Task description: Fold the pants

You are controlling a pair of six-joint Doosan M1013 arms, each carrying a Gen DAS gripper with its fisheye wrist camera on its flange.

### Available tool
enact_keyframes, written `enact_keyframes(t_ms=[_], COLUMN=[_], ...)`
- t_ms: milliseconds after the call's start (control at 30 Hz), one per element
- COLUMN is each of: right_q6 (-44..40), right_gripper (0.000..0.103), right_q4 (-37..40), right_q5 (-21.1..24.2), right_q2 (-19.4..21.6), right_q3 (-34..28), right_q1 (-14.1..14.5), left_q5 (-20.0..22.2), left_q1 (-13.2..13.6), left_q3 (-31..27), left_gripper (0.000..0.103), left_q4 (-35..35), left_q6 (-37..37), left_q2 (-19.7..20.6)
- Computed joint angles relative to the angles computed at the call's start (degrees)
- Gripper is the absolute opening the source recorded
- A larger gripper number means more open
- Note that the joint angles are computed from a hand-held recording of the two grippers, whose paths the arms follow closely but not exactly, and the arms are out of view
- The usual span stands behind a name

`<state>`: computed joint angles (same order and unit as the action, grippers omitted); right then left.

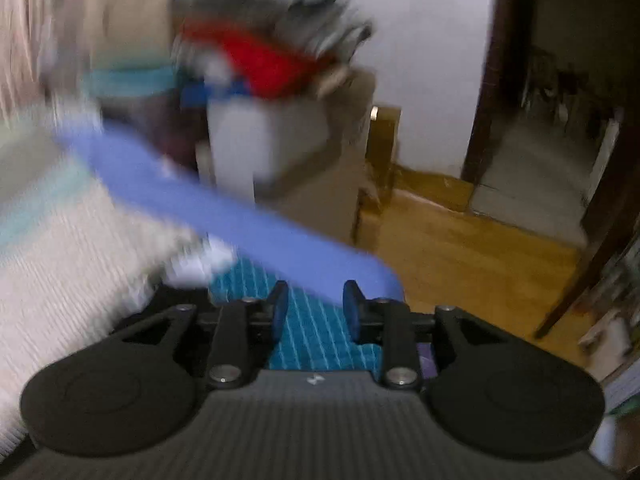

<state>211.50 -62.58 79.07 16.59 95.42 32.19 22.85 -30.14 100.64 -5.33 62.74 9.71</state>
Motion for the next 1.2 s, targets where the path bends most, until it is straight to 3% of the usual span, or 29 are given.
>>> enact_keyframes(t_ms=[33,67,167,267,333,400,500,600,633,700,733,767,833,900,967,1033,1133,1200], right_q6=[-1.2,-2.5,-9.3,-28.6,-43.6,-58.6,-72.4,-70.5,-73.4,-78.2,-78.0,-75.1,-61.8,-47.5,-36.6,-30.5,-26.8,-28.2], right_gripper=[0.034,0.035,0.050,0.051,0.052,0.055,0.062,0.061,0.028,0.023,0.022,0.022,0.022,0.022,0.022,0.022,0.024,0.036], right_q4=[-2.5,-5.8,-9.5,6.1,21.0,36.0,54.1,50.0,49.9,50.9,48.2,44.5,31.6,16.7,2.6,-3.9,-8.7,-5.7], right_q5=[-2.3,-7.3,-29.8,-52.1,-59.8,-57.0,-45.0,-38.6,-37.9,-37.8,-40.2,-43.4,-47.3,-47.4,-42.9,-38.2,-25.8,-20.1], right_q2=[0.0,0.0,2.4,8.0,14.4,20.9,30.9,35.8,36.7,35.2,33.6,31.2,25.9,21.0,16.6,13.1,10.0,10.3], right_q3=[-0.8,-1.3,-5.6,-13.9,-21.4,-30.8,-47.7,-57.2,-59.1,-57.4,-55.2,-51.7,-44.3,-38.0,-32.9,-28.6,-24.8,-24.4], right_q1=[0.3,0.5,-1.5,-4.9,-5.8,-5.9,-6.1,-3.4,-3.0,-2.5,-2.6,-2.9,-3.9,-5.1,-6.6,-7.8,-8.6,-9.2], left_q5=[-0.6,-0.7,-0.7,-0.9,-0.5,-0.3,0.2,2.0,2.5,2.5,1.7,1.0,0.0,-0.6,-1.4,-1.0,1.1,0.1], left_q1=[-0.1,-0.5,-1.1,-1.1,-1.2,-1.9,-2.7,-3.1,-3.3,-2.9,-2.7,-2.5,-2.6,-2.7,-2.9,-3.4,-3.8,-3.5], left_q3=[1.3,2.3,5.8,8.8,9.5,9.4,8.3,6.4,6.0,5.2,5.0,4.7,3.8,2.6,1.3,-0.3,-2.6,-2.8], left_gripper=[0.008,0.008,0.008,0.008,0.009,0.010,0.015,0.026,0.026,0.024,0.014,0.011,0.010,0.010,0.010,0.014,0.059,0.061], left_q4=[-0.9,-0.9,0.2,-1.8,-2.0,1.6,8.6,13.3,14.3,13.8,13.2,12.8,14.9,16.1,16.3,17.7,18.2,21.3], left_q6=[0.5,-0.1,-3.0,-5.1,-6.0,-9.8,-16.4,-19.7,-20.4,-19.5,-18.7,-18.0,-18.2,-17.1,-14.5,-12.7,-10.3,-12.2], left_q2=[-1.2,-2.2,-5.4,-7.6,-8.1,-8.1,-7.5,-6.2,-5.8,-4.9,-4.5,-4.3,-3.6,-2.6,-1.5,-0.1,1.8,2.1])
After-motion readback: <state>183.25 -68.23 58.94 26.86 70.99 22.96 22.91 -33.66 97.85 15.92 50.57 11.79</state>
